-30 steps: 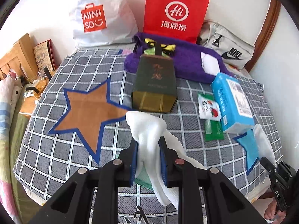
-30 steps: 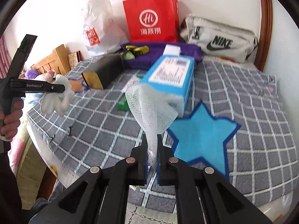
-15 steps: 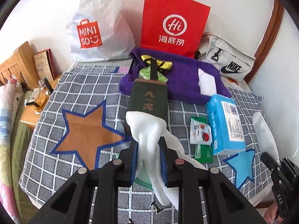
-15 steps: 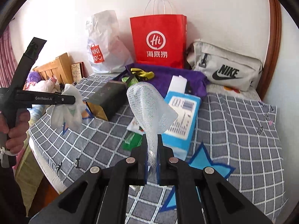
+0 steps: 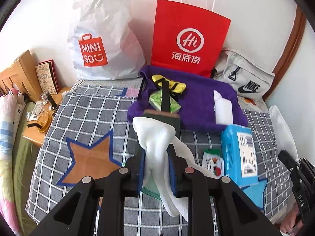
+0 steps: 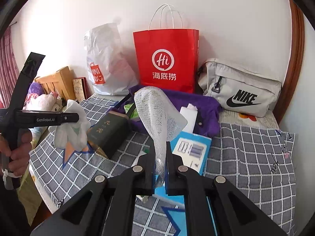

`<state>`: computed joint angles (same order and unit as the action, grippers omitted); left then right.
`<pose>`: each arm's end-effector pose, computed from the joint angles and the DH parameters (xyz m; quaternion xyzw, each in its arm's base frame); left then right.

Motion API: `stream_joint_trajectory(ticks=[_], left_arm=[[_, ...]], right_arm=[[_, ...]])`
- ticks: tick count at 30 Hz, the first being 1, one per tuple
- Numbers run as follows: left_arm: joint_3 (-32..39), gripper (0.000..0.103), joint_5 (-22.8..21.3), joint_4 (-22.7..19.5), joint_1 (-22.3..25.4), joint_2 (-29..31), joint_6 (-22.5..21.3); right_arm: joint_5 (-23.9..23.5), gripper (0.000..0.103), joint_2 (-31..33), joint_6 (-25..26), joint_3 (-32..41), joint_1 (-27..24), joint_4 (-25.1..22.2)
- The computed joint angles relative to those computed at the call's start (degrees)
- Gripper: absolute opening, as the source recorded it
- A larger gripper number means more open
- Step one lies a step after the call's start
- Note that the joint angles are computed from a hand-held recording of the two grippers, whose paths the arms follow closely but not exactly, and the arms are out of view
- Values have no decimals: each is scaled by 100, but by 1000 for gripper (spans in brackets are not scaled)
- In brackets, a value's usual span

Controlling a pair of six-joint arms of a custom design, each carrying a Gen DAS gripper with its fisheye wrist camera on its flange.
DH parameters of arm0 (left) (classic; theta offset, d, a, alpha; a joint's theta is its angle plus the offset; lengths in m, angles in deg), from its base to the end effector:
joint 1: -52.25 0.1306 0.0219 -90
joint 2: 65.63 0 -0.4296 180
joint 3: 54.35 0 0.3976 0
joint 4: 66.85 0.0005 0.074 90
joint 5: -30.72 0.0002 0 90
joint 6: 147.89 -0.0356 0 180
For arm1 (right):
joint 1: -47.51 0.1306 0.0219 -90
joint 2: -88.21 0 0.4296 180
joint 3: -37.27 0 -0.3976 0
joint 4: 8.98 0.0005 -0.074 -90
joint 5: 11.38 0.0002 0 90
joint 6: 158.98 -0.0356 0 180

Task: Organize soft objects
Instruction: 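Carry the white cloth over the purple towel with the left tool while the right tool carries the mesh bag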

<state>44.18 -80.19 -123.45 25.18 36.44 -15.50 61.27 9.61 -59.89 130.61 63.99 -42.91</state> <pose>0.5058 -0.2448 0.4330 -0.1730 0.9355 -0.0002 0.3081 0.5539 0.1744 0.4236 -0.2597 0.8671 0.1634 0.3924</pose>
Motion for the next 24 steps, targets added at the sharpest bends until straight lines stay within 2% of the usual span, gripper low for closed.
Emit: stream_joint_trajectory(ticks=[13,24], left_arm=[[655,21,173,-6,387,467,-399],[1438,21,243,-181,647,1096,-801]], right_arm=[[170,6,1060,-101,1471,-72,-411],[264,7,2248,-128,3123,-54,-1067]])
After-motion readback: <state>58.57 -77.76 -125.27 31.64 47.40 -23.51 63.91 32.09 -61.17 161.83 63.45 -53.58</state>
